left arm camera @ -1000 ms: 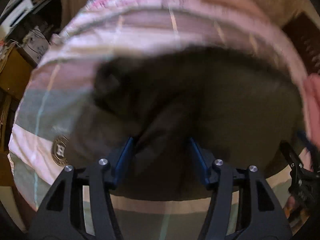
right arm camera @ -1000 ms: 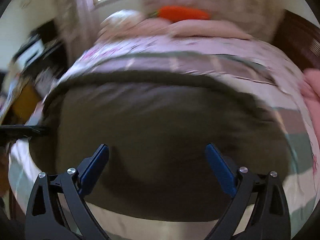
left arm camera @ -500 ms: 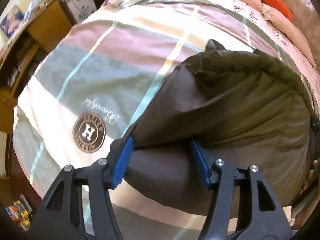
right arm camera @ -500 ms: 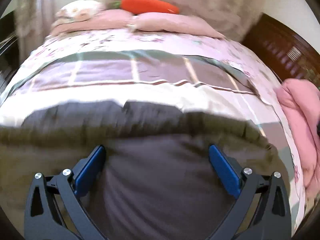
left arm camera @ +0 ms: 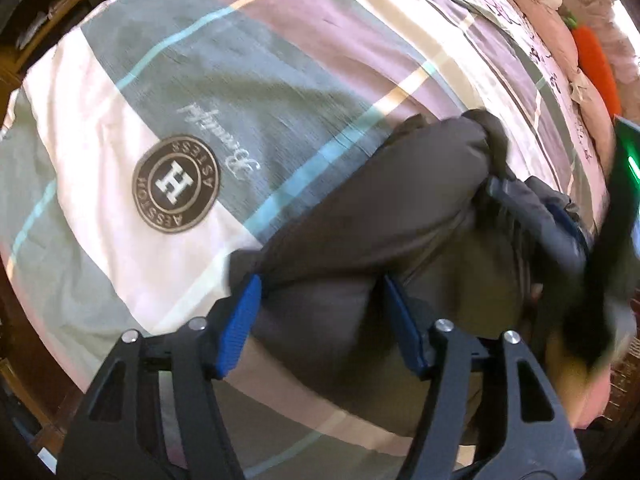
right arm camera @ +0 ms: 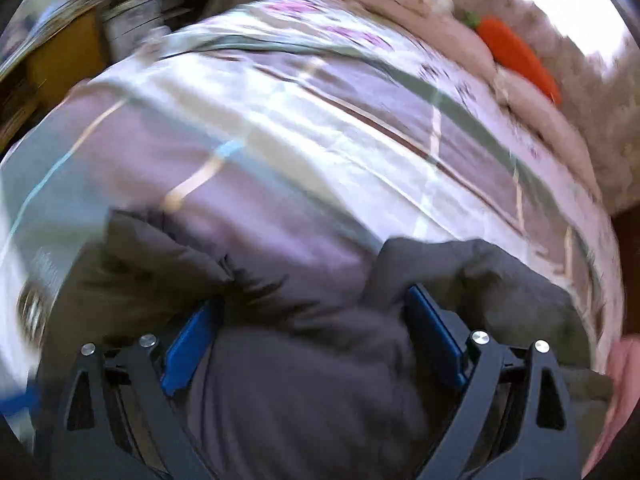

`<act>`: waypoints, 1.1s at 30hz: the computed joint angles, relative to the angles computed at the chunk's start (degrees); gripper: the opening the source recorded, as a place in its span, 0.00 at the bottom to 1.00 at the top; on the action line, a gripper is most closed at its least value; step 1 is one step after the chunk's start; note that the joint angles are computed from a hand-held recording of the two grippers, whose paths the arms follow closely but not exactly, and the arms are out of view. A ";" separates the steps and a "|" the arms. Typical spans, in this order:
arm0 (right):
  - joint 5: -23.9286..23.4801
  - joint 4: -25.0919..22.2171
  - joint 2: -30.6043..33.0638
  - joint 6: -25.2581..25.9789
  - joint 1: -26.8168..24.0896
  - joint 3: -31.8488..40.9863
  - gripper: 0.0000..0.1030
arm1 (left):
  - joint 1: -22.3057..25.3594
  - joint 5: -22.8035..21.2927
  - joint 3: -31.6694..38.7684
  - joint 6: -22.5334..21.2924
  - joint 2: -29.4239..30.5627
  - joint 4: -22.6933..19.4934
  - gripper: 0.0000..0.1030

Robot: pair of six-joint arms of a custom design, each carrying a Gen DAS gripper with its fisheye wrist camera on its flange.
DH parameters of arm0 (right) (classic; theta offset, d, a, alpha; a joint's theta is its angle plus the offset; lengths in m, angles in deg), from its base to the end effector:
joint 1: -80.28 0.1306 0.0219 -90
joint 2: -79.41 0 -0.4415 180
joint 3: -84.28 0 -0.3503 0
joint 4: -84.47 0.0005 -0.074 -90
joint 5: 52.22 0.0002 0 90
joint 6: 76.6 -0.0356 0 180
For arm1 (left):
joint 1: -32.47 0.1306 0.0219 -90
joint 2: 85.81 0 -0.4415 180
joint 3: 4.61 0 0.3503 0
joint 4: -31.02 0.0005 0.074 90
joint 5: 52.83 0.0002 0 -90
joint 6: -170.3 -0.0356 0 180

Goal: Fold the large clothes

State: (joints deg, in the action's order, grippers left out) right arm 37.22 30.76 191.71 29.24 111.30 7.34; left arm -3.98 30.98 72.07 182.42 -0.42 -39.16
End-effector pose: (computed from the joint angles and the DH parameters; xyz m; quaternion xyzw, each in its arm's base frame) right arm 0.5013 0.3013 0.3851 -0.3876 0.8916 0.0356 0.2312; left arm 0.2864 -0.2074 0.4102 -0.5433 0.8322 -0.0714 0.0845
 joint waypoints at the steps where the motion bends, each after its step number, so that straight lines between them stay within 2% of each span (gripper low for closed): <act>1: -1.38 0.99 0.84 -2.96 -0.72 1.03 0.90 | 0.02 -0.34 0.78 0.02 0.47 -1.60 0.75; 2: -3.43 3.45 0.15 -5.41 -1.49 0.42 0.86 | -0.01 -0.52 1.38 -0.06 0.73 -2.46 0.75; 3: -6.11 6.77 -1.52 -7.21 -2.04 -1.55 0.78 | -0.15 -1.17 1.98 -0.30 0.95 -3.17 0.75; 5: -16.62 17.78 -7.88 -11.84 -5.52 -8.00 0.78 | -1.33 -5.63 5.81 -1.78 2.48 -7.33 0.73; 6: -19.02 20.51 -9.69 -12.76 -6.69 -9.77 0.81 | -2.06 -8.19 8.26 -2.86 3.57 -9.99 0.73; 8: -22.48 20.26 -13.67 -12.58 -9.65 -11.75 0.88 | -3.86 -13.14 13.65 -6.12 6.13 -14.59 0.73; 10: -24.47 18.56 -17.94 -11.32 -14.10 -14.20 0.88 | -6.11 -16.80 18.95 -10.35 9.06 -17.09 0.74; 13: -23.39 18.46 -23.14 -11.64 -22.29 -17.92 0.88 | -8.13 -16.89 23.46 -18.19 12.49 -14.98 0.74; 15: -22.92 18.14 -25.00 -11.88 -28.16 -19.72 0.88 | -9.29 -16.49 26.50 -22.02 15.44 -15.05 0.74; 16: -21.01 18.03 -25.17 -12.18 -30.70 -20.51 0.88 | -9.85 -16.49 27.80 -23.03 16.73 -15.67 0.74; 19: -18.49 11.44 -20.47 -10.66 -35.08 -19.27 0.90 | -11.27 -15.12 32.18 -27.87 21.63 -16.60 0.74; 20: -17.29 8.96 -17.64 -10.34 -35.55 -17.98 0.90 | -11.47 -14.32 32.59 -29.03 22.33 -15.99 0.74; 21: -17.81 7.97 -15.32 -10.49 -36.04 -17.23 0.95 | -11.58 -12.89 32.97 -30.53 23.16 -15.08 0.74; 23: -20.15 8.76 -11.54 -11.22 -36.28 -16.23 0.99 | -11.66 -11.25 33.04 -31.25 24.22 -14.13 0.75; 25: -15.65 11.82 -9.38 -9.77 -33.36 -14.76 0.99 | -11.67 -12.20 33.86 -30.83 25.45 -15.98 0.78; 27: -11.09 12.56 -7.23 -8.66 -30.49 -11.79 0.99 | -11.73 -13.70 34.95 -29.74 26.57 -19.22 0.80; 29: -9.67 10.37 -3.87 -9.44 -29.20 -6.90 0.99 | -11.32 -13.81 34.89 -28.82 26.81 -20.36 0.81; 32: -9.71 3.99 2.96 -9.96 -30.02 4.34 0.99 | -10.19 -12.85 33.14 -27.90 25.98 -19.84 0.84; 33: -6.88 2.79 4.31 -10.21 -30.45 7.07 0.99 | -9.95 -12.46 32.67 -27.80 25.76 -19.55 0.85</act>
State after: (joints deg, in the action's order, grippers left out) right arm 30.35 33.55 196.02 19.03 80.85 14.41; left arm -13.93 18.52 104.74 154.62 25.34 -58.71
